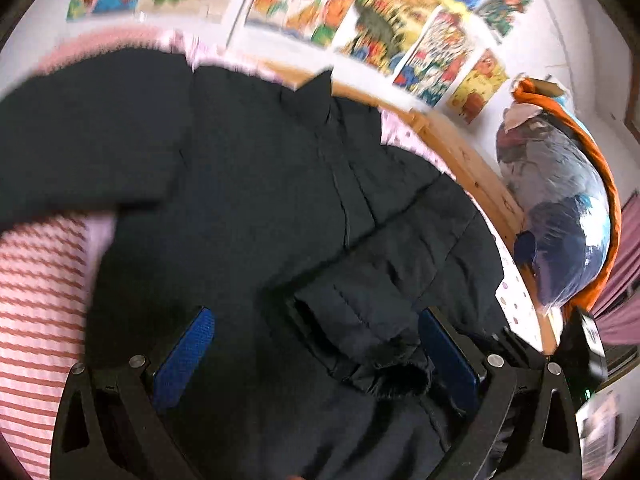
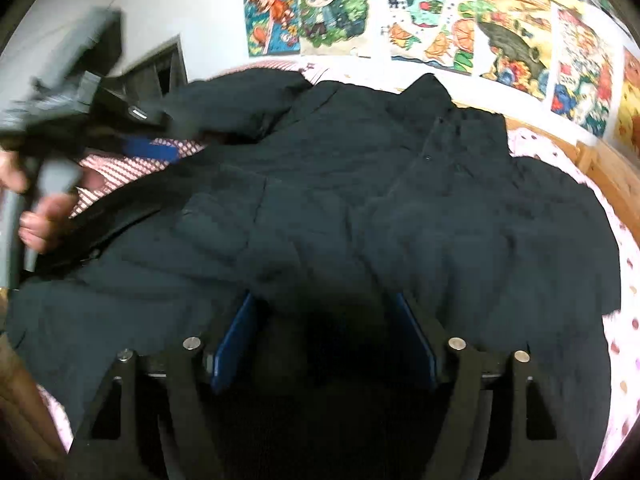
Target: Fold large clothes
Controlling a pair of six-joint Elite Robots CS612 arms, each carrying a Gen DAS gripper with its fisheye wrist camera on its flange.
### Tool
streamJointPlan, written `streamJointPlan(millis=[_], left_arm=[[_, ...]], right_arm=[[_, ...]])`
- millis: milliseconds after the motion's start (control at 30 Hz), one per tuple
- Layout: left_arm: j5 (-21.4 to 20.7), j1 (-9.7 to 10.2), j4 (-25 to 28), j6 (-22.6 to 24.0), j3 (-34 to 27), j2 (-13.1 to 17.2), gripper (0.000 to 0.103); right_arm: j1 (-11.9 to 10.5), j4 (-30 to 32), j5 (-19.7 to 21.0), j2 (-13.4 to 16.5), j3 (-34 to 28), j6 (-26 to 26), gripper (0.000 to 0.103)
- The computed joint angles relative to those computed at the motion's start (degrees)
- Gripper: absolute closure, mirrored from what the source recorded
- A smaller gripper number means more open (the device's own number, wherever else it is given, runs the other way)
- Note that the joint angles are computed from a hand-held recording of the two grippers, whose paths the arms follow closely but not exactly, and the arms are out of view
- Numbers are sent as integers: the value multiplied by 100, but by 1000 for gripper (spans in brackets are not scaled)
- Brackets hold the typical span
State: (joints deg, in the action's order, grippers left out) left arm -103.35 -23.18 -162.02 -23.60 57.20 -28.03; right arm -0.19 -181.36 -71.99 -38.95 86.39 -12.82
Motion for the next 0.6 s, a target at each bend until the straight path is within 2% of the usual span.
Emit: streamJointPlan(millis=[67, 133, 200, 233, 267, 300, 367, 433, 500, 600], left_arm=[[-275, 14, 347, -156, -309, 174, 2], [-248, -11, 615, -213, -553, 310, 4], [-43, -58, 774, -162, -662, 362, 17], [39, -78, 850, -141, -735, 397, 30], [162, -106, 1017, -138, -829, 433, 48], [299, -136, 1177, -136, -905, 460, 57], [455, -170, 1267, -17, -960, 471, 88], [889, -264, 1196, 336, -916, 416, 93], [1286, -357, 803, 786, -760, 317, 95], [1704, -434, 111, 1118, -586, 185, 95]], right_arm=[[-56, -168, 3, -77, 210, 139, 35], [-131, -220, 32, -104, 273, 242, 35], [-201, -439, -91, -167, 448, 383, 34], [-231, -422, -114, -124, 350, 430, 34], [-271, -594, -151, -164, 479, 524, 34], [-308, -730, -206, -198, 575, 620, 33], [-387, -943, -327, -246, 721, 779, 33], [-470, -1035, -431, -248, 738, 970, 31], [-566, -1066, -442, -232, 703, 1199, 31], [-676, -822, -528, -163, 452, 1602, 31]])
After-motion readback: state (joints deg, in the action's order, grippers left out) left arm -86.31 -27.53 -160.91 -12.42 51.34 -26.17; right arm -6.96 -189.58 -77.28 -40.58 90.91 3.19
